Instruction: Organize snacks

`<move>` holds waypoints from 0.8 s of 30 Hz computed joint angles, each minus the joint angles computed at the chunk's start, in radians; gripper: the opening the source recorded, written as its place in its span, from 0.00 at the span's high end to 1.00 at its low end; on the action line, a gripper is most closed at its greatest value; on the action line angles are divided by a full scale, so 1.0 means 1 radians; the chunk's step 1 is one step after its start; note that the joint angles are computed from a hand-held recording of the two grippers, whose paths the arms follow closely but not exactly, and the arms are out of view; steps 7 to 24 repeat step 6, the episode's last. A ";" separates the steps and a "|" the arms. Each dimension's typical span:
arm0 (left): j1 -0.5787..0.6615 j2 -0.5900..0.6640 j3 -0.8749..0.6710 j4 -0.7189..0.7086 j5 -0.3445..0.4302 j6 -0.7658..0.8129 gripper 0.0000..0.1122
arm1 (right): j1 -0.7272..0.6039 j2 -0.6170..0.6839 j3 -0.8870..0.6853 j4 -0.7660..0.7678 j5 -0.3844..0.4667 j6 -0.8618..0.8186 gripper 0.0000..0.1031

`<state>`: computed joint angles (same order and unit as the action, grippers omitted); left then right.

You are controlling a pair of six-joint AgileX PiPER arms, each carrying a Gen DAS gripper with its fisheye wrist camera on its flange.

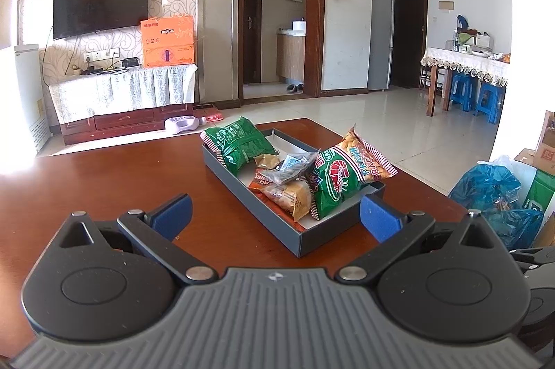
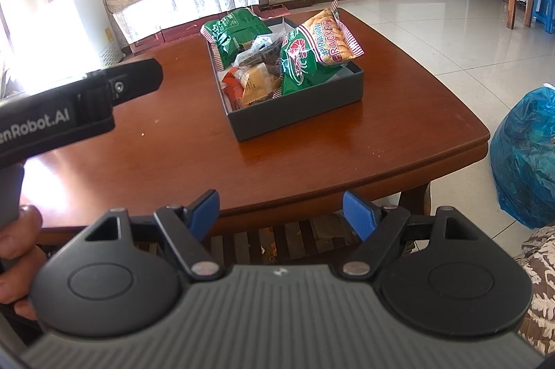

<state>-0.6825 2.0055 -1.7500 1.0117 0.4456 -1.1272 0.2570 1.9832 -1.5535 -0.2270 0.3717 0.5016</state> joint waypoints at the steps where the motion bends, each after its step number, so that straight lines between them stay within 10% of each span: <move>1: -0.001 -0.002 0.007 0.027 -0.003 -0.027 0.08 | 0.000 0.000 -0.001 0.001 0.001 0.000 0.22; 24: -0.002 -0.008 0.022 0.064 -0.014 -0.067 0.08 | 0.000 0.000 -0.001 0.000 0.002 0.000 0.22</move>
